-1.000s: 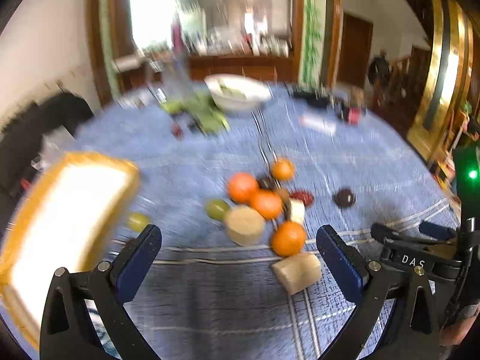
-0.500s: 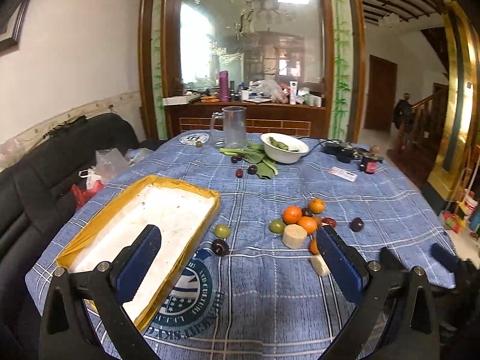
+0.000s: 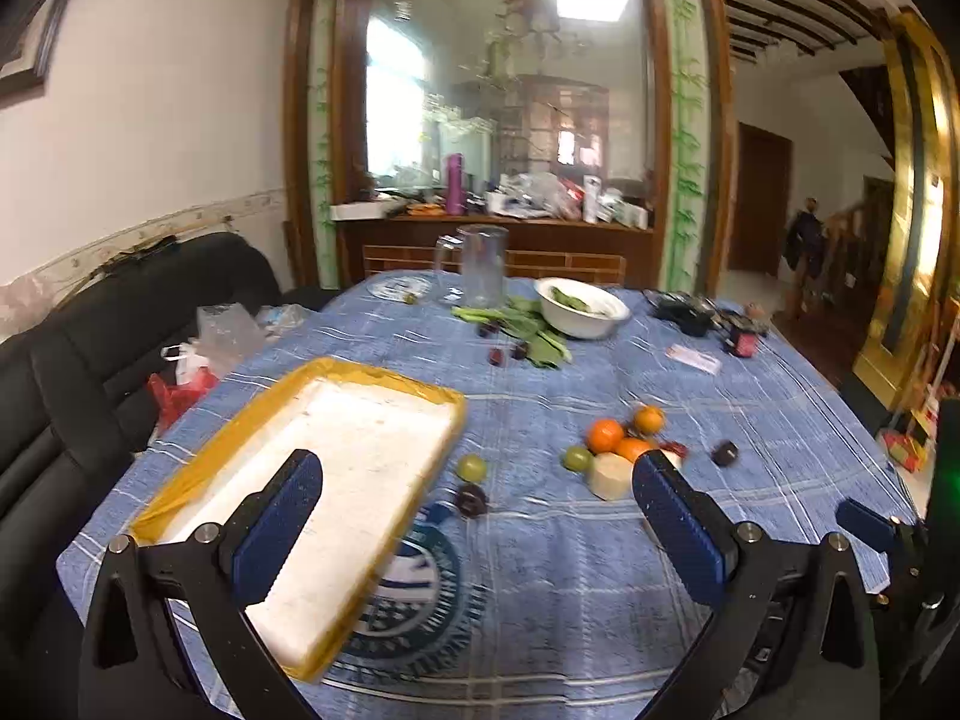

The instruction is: Organize fruits

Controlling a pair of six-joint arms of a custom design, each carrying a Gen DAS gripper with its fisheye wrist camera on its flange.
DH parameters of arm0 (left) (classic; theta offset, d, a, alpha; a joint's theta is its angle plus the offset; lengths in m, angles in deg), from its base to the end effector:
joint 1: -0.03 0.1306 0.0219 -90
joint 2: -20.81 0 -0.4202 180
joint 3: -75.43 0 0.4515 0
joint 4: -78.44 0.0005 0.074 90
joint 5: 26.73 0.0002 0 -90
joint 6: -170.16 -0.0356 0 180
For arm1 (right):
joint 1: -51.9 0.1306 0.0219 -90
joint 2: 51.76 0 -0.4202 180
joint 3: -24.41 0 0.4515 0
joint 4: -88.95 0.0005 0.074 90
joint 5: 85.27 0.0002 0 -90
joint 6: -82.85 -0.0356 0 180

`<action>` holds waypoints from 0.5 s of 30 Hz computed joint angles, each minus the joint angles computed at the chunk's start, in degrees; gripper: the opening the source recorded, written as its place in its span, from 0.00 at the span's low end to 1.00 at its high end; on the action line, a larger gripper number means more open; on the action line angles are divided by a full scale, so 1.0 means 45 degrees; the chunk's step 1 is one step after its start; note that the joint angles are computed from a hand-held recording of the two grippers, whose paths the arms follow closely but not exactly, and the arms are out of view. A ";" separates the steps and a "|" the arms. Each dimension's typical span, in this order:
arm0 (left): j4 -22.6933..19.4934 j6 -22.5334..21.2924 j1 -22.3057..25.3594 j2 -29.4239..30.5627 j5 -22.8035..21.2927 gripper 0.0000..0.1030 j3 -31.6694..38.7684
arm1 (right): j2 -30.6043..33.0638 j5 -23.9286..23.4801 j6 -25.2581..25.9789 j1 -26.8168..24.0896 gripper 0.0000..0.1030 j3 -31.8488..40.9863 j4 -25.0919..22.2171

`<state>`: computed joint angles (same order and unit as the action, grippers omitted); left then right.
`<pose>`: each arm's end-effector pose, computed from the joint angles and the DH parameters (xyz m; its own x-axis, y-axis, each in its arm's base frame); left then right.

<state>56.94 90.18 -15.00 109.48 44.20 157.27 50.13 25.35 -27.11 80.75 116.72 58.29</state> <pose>0.5390 -0.1332 0.4457 -0.4456 -0.0506 -0.8938 -0.1119 0.9937 -0.0005 0.5629 0.2952 0.3972 -0.6056 0.0311 -0.7952 -0.0100 0.9989 0.0467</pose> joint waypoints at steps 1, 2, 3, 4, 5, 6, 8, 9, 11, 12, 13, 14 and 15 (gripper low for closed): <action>0.0047 0.0087 0.0183 -0.0065 -0.0044 1.00 -0.0021 | 0.0062 -0.0011 0.0061 0.0006 0.99 0.0124 -0.0083; 0.0025 0.0156 0.0331 -0.0091 -0.0035 1.00 -0.0005 | 0.0155 -0.0004 0.0152 0.0028 0.99 0.0280 -0.0164; -0.0076 0.0233 0.0552 -0.0116 0.0025 1.00 0.0045 | 0.0244 -0.0022 0.0263 0.0062 0.99 0.0417 -0.0183; -0.0231 0.0343 0.0804 -0.0142 -0.0007 1.00 0.0099 | 0.0336 -0.0073 0.0388 0.0104 0.99 0.0544 -0.0179; -0.0348 0.0396 0.1062 -0.0177 -0.0097 1.00 0.0131 | 0.0452 -0.0156 0.0510 0.0149 0.99 0.0693 -0.0208; -0.0406 0.0415 0.1276 -0.0210 -0.0228 1.00 0.0138 | 0.0580 -0.0263 0.0602 0.0184 0.99 0.0855 -0.0263; -0.0588 0.0681 0.1699 -0.0248 -0.0673 1.00 0.0167 | 0.0873 -0.0510 0.0800 0.0264 0.99 0.1231 -0.0406; -0.0617 0.0811 0.1871 -0.0261 -0.0732 1.00 0.0167 | 0.1070 -0.0691 0.0939 0.0321 0.99 0.1480 -0.0504; -0.0591 0.1266 0.2343 -0.0450 -0.0723 1.00 0.0036 | 0.1500 -0.1100 0.1211 0.0415 0.99 0.2042 -0.0713; -0.0563 0.1447 0.2496 -0.0543 -0.0673 1.00 -0.0040 | 0.1833 -0.1344 0.1368 0.0452 0.99 0.2494 -0.0908; -0.0528 0.1580 0.2614 -0.0614 -0.0606 1.00 -0.0108 | 0.2166 -0.1492 0.1492 0.0477 0.97 0.2960 -0.1143; -0.0456 0.1734 0.2739 -0.0681 -0.0503 1.00 -0.0194 | 0.2702 -0.1604 0.1700 0.0497 0.96 0.3746 -0.1620; -0.0385 0.1817 0.2820 -0.0734 -0.0408 1.00 -0.0272 | 0.3102 -0.1622 0.1807 0.0511 0.95 0.4336 -0.2031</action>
